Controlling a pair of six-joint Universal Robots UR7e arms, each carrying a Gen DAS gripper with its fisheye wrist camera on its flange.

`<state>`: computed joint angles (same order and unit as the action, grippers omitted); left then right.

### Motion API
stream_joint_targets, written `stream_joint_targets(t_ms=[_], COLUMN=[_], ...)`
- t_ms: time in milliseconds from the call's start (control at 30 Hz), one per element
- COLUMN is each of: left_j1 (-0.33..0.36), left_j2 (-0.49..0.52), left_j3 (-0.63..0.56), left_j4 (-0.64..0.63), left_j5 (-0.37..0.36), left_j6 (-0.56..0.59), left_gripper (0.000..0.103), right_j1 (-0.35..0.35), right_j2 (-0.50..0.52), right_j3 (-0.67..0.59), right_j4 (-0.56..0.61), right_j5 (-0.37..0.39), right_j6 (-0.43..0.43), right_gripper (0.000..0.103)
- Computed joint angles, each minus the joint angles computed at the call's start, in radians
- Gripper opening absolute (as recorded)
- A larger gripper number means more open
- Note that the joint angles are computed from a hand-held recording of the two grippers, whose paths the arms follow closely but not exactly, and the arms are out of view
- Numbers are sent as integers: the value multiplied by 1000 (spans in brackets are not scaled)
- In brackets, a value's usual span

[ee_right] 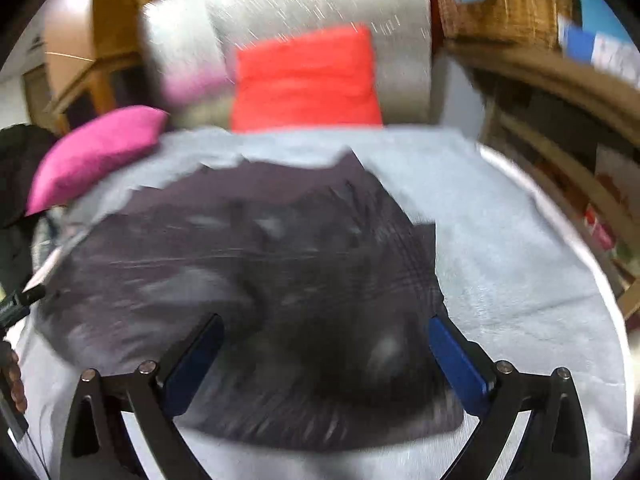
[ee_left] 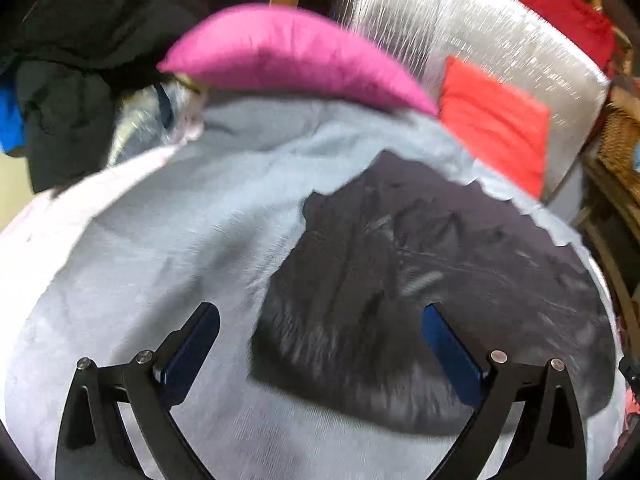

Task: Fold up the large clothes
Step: 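Press and smooth the folded jacket flat with both open tools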

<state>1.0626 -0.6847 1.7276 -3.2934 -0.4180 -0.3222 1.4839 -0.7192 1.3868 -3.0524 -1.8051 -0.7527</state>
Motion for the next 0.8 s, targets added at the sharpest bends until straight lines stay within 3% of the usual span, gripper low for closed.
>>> stream_joint_targets(t_ms=[100,233,300,333,400,567,667,733,800], left_j1=[-13,27,37,28,18,-25,-36,-36,-30], left_j2=[-7,-62,-64,-54,-70,-39,8,48,99], left_j3=[59,99,88,88,110,139,101,47,-28], left_j4=[15,304,399,392,344,53,-60,-88,-145], left_j5=[37,-74,-84,-47,-61,44,72,70,69], left_j6=[-40,-299,-333,-308,-289,-114,27,110,237], left_gripper=[101,93,92,92,92,92,92,93,93], right_j1=[-11,-30,-39,-45,-44,-35,-29,-24,-19], right_j2=[-53,-32,-12,-6,-16,-82,-79,-49,-6], right_j3=[114,97,59,44,61,163,177,152,105], right_j4=[-50,47,128,168,141,-15,-92,-112,-86], right_j5=[30,-51,-103,-125,-128,-20,30,25,-27], right_j6=[-36,16,65,96,78,-4,-34,-49,-35], right_gripper=[102,102,103,103,101,101,102,102,102])
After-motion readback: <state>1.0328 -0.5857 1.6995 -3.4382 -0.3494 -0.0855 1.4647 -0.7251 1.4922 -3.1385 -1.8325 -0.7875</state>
